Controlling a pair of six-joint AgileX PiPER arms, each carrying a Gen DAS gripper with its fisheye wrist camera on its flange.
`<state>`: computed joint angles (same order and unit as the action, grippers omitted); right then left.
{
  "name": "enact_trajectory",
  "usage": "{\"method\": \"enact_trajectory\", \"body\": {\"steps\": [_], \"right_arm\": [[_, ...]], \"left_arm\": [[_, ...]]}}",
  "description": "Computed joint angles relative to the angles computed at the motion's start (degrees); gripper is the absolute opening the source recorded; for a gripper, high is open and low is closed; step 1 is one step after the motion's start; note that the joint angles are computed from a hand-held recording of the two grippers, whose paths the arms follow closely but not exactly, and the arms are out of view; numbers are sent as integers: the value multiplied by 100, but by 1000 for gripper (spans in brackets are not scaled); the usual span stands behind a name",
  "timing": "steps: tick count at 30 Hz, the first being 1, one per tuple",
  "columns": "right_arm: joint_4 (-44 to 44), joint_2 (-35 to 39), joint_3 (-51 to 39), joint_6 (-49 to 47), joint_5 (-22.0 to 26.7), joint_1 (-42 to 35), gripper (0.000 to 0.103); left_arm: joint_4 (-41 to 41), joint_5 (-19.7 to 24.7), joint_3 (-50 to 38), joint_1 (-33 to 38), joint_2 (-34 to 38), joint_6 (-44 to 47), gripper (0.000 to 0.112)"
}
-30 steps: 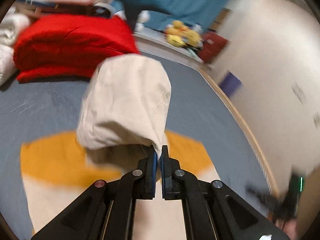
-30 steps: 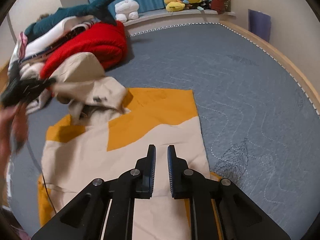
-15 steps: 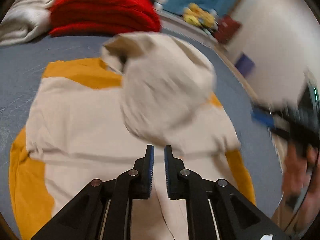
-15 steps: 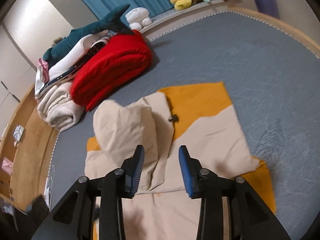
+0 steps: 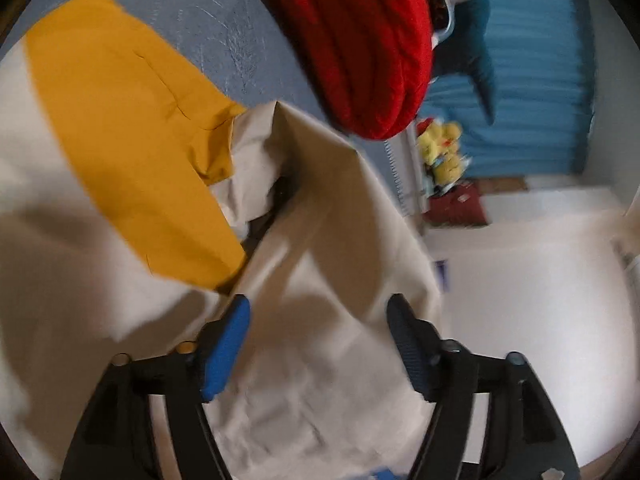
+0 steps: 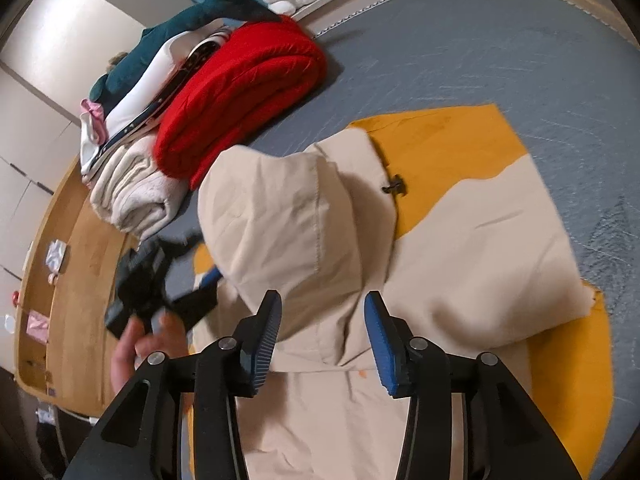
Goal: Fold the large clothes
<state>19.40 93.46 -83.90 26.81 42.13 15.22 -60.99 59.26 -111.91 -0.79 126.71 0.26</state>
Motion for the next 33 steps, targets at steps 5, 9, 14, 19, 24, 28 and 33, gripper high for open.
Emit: {"method": "enact_trajectory", "body": {"steps": [5, 9, 14, 19, 24, 28, 33], "right_arm": [[72, 39, 2, -77, -9, -14, 46], [58, 48, -21, -23, 25, -62, 46], [69, 54, -102, -47, -68, -44, 46], [191, 144, -127, -143, -43, 61, 47], [183, 330, -38, 31, -61, 137, 47], [330, 482, 23, 14, -132, 172, 47], [543, 232, 244, -305, -781, 226, 47]], "left_arm": [[722, 553, -879, -284, 577, -347, 0], [730, 60, 459, -228, -907, 211, 1], [1659, 437, 1964, -136, -2985, -226, 1], [3478, 271, 2971, -417, -3807, -662, 0], [2723, 208, 3290, -130, -3636, -341, 6], [2990, -230, 3306, -122, -3836, -142, 35], [1898, 28, 3473, 474, -3316, 312, 45]]}}
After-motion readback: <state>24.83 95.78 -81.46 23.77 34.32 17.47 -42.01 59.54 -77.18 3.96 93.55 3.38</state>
